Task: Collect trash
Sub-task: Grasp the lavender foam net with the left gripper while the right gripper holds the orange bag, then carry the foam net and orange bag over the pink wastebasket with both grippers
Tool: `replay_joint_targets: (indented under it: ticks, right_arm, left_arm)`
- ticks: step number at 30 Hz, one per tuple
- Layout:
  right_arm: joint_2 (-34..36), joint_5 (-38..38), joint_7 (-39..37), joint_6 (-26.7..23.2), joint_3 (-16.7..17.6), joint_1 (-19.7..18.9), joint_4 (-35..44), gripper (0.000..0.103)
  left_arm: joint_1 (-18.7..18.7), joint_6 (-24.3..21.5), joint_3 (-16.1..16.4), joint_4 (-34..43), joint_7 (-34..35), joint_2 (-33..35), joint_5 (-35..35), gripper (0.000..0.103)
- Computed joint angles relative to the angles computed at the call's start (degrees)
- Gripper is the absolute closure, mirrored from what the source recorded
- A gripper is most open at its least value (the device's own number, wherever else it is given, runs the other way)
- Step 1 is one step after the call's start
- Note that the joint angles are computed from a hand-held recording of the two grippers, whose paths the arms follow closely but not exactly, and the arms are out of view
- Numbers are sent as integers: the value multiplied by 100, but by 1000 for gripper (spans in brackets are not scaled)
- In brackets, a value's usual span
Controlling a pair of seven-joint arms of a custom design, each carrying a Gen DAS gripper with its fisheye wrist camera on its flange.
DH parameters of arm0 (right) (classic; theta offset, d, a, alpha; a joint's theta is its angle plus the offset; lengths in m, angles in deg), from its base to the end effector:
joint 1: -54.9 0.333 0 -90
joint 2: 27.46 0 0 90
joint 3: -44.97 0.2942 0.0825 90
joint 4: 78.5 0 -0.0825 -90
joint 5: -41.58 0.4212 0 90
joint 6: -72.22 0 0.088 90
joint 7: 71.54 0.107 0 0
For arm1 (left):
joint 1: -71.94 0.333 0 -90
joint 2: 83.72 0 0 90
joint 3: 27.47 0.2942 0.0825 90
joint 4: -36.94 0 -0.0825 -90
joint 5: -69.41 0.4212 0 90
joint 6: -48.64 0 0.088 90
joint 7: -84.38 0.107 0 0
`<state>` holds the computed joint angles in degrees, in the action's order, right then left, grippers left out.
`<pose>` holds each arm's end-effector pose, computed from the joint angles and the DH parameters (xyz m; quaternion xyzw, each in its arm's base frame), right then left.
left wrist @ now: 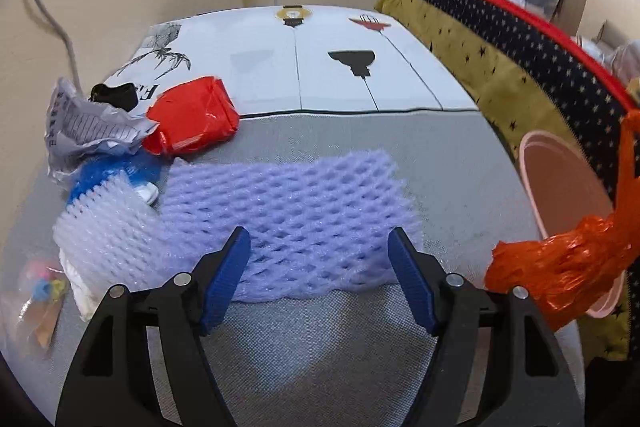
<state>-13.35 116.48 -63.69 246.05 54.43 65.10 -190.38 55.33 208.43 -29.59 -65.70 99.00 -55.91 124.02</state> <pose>0.6344 0.1440 0.3645 -0.7687 0.4571 -0.2283 0.3847 0.6527 -0.2584 0.2803 -0.7195 0.6043 -0.2369 0.2471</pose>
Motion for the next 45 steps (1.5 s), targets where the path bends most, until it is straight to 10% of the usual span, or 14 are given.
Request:
replay_joint_targets:
  ticks: [4,8,15,22,33,45]
  right_arm:
    - [49,-268,268,7,-54,30,-10,99]
    - [65,-298,269,18,-3,-15,-3,99]
    - [9,-103,110,-19,31,-83,-4,99]
    - [-257,508,-257,-242,-63,-95,-10,99]
    - [-628,-856,1439,-270,-594,-144,-75,99]
    - [-241,-1594,2155,-240,-881,-655,157,99]
  left_arm:
    - [69,90,-64,20,223,36,-115,41]
    - [197,867,-8,-158,173,10,-124,86]
    - [-290,1173,640,-321,-1283,-326,1061,88]
    - [28,1103,258,-629,-1605,-975,1533,88]
    - [325,763,-626,-227,354,-1138,-104,87]
    - [-168,223,-1143,1905,3019,618,-2068,87]
